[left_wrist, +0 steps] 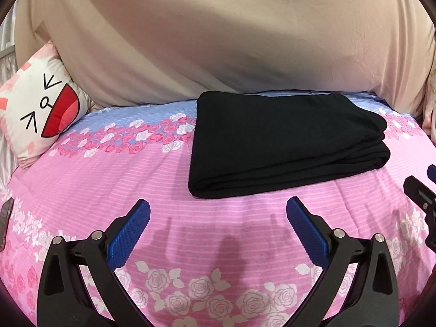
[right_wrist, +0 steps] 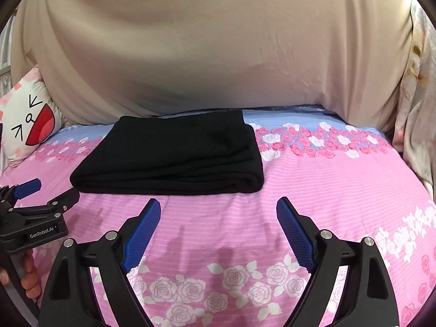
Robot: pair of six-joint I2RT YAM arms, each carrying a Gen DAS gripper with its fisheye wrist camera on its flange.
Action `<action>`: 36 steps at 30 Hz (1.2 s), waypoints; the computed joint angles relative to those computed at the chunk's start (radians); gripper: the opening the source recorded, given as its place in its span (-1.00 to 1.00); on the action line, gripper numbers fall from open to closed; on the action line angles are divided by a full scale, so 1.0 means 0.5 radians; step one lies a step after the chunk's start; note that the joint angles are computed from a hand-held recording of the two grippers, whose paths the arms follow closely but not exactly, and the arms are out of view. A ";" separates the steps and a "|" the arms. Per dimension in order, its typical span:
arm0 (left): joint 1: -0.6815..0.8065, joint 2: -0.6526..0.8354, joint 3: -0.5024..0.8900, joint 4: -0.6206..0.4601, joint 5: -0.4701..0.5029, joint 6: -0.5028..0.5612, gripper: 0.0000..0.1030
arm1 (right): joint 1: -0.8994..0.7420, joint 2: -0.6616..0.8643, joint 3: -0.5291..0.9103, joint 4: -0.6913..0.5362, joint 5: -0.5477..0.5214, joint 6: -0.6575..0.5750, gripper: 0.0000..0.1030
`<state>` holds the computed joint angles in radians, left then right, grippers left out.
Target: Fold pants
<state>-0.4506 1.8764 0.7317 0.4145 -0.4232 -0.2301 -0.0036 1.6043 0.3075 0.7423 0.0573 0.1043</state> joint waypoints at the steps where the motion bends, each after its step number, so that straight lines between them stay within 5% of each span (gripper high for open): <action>1: 0.004 0.004 0.006 -0.010 0.003 -0.005 0.90 | 0.000 -0.001 0.001 -0.004 -0.001 -0.002 0.66; 36: -0.072 -0.054 -0.077 0.116 -0.114 0.071 0.90 | 0.013 -0.020 0.000 -0.043 0.110 0.048 0.79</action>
<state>-0.4865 1.8496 0.6932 0.4724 -0.4802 -0.1944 0.0031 1.5944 0.3077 0.7207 0.1124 0.1283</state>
